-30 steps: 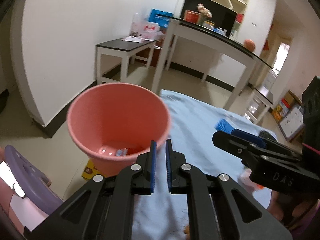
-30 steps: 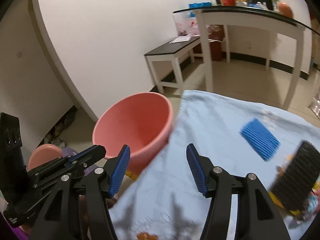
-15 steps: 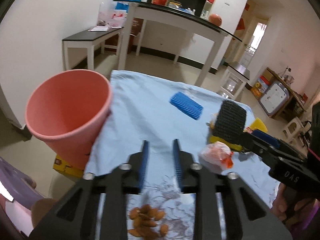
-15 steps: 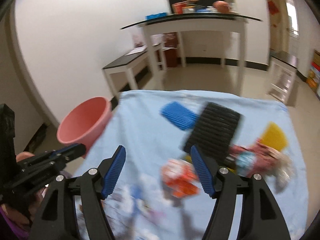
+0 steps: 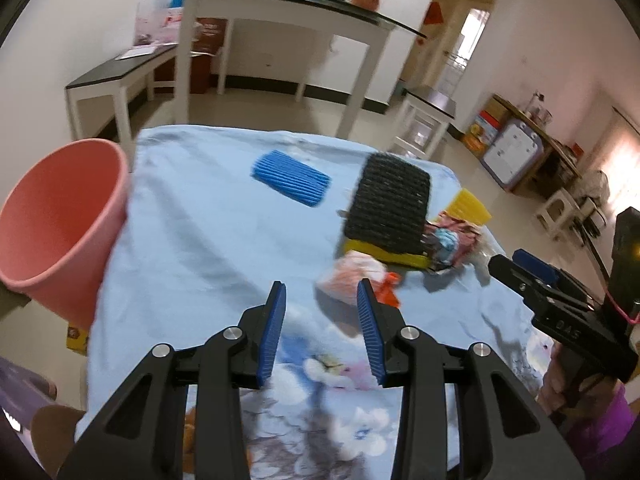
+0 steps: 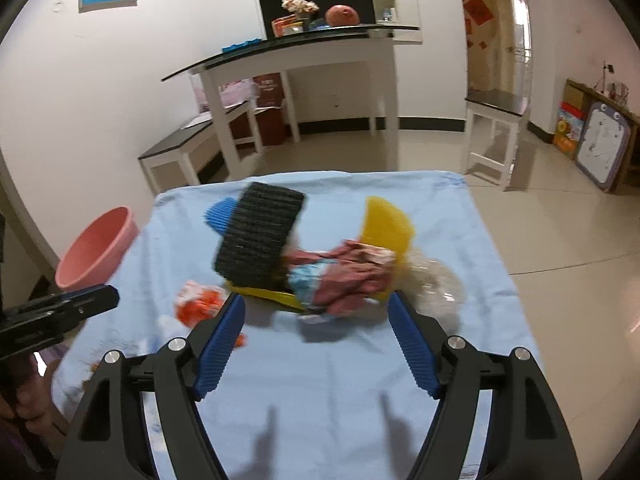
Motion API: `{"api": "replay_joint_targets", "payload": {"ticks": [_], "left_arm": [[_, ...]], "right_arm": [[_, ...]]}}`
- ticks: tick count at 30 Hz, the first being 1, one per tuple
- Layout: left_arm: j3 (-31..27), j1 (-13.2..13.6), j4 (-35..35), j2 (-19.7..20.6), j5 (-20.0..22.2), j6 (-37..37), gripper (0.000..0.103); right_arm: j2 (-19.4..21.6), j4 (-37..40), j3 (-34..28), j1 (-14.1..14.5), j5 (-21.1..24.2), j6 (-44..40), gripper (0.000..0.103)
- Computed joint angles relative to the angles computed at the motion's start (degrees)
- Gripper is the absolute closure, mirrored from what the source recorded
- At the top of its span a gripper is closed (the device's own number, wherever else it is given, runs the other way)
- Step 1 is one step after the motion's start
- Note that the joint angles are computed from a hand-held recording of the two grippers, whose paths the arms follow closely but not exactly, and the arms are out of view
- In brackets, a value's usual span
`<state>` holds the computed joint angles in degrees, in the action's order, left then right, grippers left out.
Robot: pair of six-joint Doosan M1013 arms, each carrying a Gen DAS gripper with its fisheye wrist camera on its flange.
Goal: Collect trash
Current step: 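Move both tools back over the table toward the black mesh sleeve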
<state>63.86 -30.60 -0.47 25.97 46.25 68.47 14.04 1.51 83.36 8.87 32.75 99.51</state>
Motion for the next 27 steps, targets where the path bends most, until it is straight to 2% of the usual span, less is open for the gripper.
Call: {"api": "replay_joint_targets", "payload": {"ticks": [4,14,17,24,27], "left_arm": [[-2.17,-0.39,-1.97,1.48,1.13,2.08,0.066],[-11.42,-0.98,-0.87,7.1,4.67,5.84,0.065],[-14.48,-0.96,-1.44,9.19,6.05,7.23,0.058],[-21.16,-0.47,-4.14,13.62,8.59,10.48,0.05],[-24.28,-0.13,-3.75,15.81,10.68,9.51,0.049]], "right_arm": [[-0.3,0.04,0.79,-1.13,-0.27,1.4,0.03],[-0.57,0.5,1.73,-3.54,-0.58,4.25,0.03],[-0.53,0.92,1.76,-4.02,-0.58,3.97,0.03],[0.1,1.98,1.24,-4.72,0.03,3.1,0.03],[0.58,2.16,0.63,-4.83,0.51,2.79,0.03]]}}
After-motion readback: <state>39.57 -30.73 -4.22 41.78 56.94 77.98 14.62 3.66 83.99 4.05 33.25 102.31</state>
